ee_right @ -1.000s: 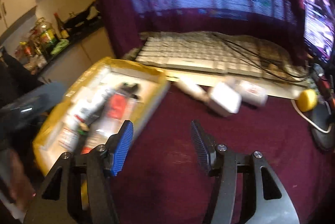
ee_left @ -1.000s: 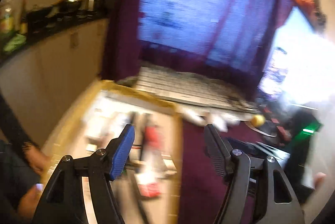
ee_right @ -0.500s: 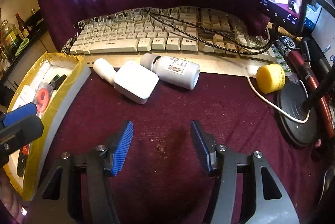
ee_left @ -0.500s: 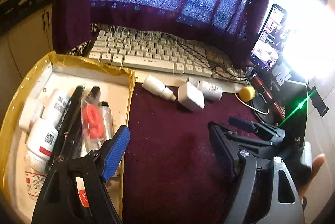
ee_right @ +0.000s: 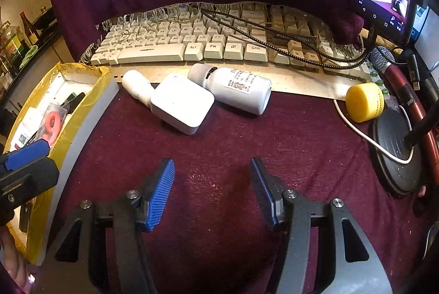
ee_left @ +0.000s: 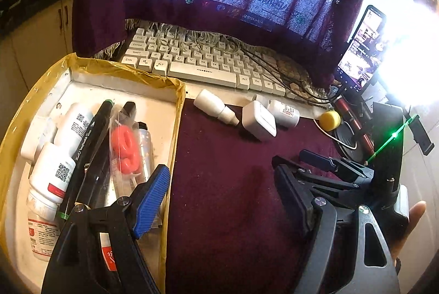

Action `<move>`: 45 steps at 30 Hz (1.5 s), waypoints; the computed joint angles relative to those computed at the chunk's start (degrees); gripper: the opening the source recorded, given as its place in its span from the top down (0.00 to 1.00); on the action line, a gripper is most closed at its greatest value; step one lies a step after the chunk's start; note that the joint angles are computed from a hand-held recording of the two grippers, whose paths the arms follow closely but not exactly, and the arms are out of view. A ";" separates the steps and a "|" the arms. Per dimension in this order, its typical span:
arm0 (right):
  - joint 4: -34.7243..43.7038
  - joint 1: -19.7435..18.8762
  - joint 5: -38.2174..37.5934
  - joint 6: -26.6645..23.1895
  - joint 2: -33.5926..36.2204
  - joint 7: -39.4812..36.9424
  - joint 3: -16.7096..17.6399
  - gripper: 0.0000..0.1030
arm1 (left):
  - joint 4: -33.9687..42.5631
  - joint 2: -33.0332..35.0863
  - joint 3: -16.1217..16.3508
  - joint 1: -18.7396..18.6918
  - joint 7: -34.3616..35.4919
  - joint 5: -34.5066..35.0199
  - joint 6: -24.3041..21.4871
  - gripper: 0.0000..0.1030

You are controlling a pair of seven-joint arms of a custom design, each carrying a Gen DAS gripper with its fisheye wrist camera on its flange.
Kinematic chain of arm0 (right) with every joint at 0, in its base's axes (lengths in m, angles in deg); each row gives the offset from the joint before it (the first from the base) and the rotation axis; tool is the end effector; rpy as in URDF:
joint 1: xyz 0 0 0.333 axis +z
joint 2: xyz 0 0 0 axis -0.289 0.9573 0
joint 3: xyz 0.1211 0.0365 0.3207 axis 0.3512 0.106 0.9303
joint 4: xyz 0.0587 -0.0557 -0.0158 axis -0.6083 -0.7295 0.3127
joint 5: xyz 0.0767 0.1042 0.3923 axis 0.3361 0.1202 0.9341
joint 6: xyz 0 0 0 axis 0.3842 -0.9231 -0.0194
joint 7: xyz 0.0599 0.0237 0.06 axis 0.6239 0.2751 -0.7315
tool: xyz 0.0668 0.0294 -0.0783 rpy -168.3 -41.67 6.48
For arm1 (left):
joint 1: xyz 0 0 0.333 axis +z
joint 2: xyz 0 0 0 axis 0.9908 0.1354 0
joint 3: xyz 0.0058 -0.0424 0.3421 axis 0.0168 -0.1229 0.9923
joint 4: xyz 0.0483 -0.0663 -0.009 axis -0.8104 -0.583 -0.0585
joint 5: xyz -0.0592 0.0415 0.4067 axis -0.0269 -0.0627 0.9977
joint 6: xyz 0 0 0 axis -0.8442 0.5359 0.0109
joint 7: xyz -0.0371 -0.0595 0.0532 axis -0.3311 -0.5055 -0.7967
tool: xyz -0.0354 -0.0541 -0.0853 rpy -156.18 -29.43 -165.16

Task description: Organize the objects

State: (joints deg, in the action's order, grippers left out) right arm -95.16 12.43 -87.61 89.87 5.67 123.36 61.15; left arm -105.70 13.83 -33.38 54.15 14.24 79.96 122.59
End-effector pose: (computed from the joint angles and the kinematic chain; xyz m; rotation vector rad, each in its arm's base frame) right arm 0.6336 0.4022 0.4188 -1.8976 1.7502 -0.4308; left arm 0.6022 -0.3990 0.4563 -1.8987 2.0060 -1.0070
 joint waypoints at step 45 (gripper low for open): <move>12.05 0.55 1.12 -9.44 5.70 -1.79 -0.66 0.46 | 16.33 7.98 -4.24 3.70 14.54 -12.65 -9.24 0.28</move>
State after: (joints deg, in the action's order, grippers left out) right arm -83.11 12.98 -86.49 80.43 11.37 121.56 60.49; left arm -89.37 21.80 -37.62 57.85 28.78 67.30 113.35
